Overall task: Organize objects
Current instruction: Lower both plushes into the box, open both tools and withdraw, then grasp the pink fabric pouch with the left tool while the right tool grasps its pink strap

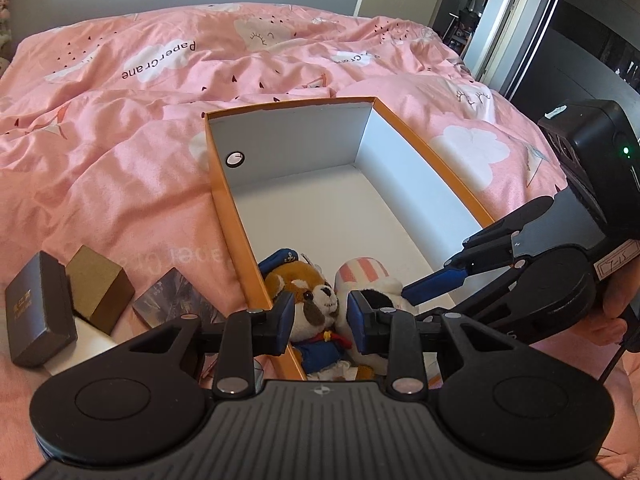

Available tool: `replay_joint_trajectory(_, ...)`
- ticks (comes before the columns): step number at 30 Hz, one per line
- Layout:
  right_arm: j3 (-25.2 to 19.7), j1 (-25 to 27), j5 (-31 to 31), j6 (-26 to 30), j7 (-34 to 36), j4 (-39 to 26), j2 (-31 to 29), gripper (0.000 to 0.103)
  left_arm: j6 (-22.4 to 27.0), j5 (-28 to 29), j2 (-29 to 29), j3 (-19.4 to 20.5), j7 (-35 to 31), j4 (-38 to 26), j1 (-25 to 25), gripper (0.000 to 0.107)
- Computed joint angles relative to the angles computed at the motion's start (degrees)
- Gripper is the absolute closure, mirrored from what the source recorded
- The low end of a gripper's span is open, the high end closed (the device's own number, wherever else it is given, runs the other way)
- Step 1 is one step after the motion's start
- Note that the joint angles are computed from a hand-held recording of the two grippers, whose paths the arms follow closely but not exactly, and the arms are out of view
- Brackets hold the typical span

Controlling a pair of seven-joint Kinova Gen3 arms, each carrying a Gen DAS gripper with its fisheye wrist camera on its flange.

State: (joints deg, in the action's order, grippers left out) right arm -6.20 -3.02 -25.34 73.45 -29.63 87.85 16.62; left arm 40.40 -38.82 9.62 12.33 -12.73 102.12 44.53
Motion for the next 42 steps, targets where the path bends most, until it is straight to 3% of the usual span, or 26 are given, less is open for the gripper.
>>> replay_joint_trajectory(9,1.2,2.6,-10.4,-11.1,11.1,13.3,-11.6,0.052,3.4,-4.5,-2.9,1.9,8.4,1.0,1.9,0.071)
replay_joint_trajectory(16,3.6,-0.8,-17.5,-16.5,11.7,21.8,-17.7,0.049,8.3,-7.8,-4.8,4.7,15.6,2.5,2.4,0.071)
replay_joint_trajectory(25,6.3,-5.3,-25.3,-23.8,14.2,31.7,-24.7,0.049,12.5,-7.4,-7.8,7.9,20.5,5.7,1.1,0.071)
replay_joint_trajectory(27,6.3,-6.5,-25.5,-25.1,13.2,32.8,-25.8,0.044,13.7,-6.7,-8.4,8.5,20.7,6.1,0.7,0.071)
replay_joint_trajectory(34,7.1,-10.2,-24.2,-25.3,12.6,35.4,-28.7,0.045,11.6,3.3,-13.2,9.4,15.1,9.7,-3.9,0.071)
replay_joint_trajectory(36,7.4,-10.9,-23.1,-24.5,12.5,35.9,-29.3,0.053,11.4,6.1,-14.0,10.0,13.1,10.5,-5.2,0.071)
replay_joint_trajectory(42,5.4,-12.9,-19.0,-23.3,9.5,35.8,-28.2,0.062,11.8,13.2,-14.4,10.6,12.0,11.4,-8.1,0.071)
